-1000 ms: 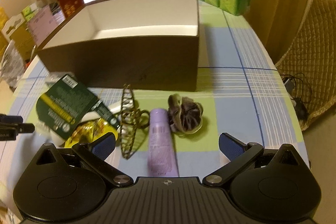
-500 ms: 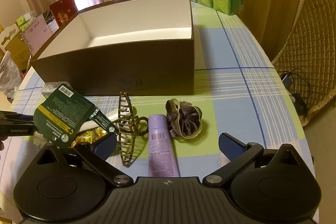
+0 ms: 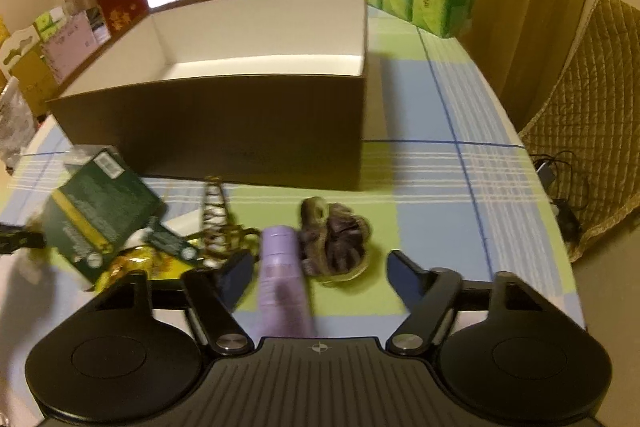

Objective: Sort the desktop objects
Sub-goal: 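Grasp the cotton swab bag with the left tool while the right tool grasps the dark scrunchie, then carry the swab bag and scrunchie over the box with both tools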

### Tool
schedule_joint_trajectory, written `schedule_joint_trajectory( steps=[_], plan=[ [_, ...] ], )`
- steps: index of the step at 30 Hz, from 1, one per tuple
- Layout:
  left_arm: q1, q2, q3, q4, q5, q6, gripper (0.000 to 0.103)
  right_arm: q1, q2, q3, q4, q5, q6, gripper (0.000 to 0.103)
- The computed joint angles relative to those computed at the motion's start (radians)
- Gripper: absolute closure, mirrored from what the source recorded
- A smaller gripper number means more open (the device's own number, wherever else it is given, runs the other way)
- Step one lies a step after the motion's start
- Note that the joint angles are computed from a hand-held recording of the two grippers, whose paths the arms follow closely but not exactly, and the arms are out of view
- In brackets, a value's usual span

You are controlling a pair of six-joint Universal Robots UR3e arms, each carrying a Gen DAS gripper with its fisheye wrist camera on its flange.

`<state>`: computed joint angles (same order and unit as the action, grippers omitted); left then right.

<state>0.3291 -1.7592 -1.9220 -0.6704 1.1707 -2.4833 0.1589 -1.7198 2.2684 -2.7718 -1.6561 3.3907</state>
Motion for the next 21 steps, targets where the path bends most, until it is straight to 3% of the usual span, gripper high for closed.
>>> schedule_joint_trajectory(
  steps=[5, 6, 11, 14, 16, 21],
  plan=[
    [0.004, 0.019, -0.022, 0.004, 0.02, -0.016, 0.079, -0.073, 0.054, 0.016, -0.083, 0.048, -0.05, 0.047],
    [-0.003, 0.014, -0.02, 0.014, 0.031, -0.029, 0.075, -0.087, 0.071, 0.015, -0.098, 0.066, -0.06, 0.049],
    [-0.024, -0.005, -0.021, 0.05, 0.059, -0.061, 0.071, -0.109, 0.151, -0.016, -0.102, 0.089, -0.064, 0.068],
    [-0.032, -0.009, -0.024, 0.067, 0.07, -0.057, 0.073, -0.123, 0.143, 0.003, -0.11, 0.106, -0.062, 0.077],
    [-0.035, -0.008, -0.026, 0.072, 0.071, -0.053, 0.081, -0.128, 0.123, 0.015, -0.1, 0.111, -0.072, 0.081],
    [-0.043, 0.007, -0.016, 0.049, 0.079, -0.067, 0.084, -0.16, 0.028, 0.055, -0.056, 0.138, -0.066, 0.084]
  ],
)
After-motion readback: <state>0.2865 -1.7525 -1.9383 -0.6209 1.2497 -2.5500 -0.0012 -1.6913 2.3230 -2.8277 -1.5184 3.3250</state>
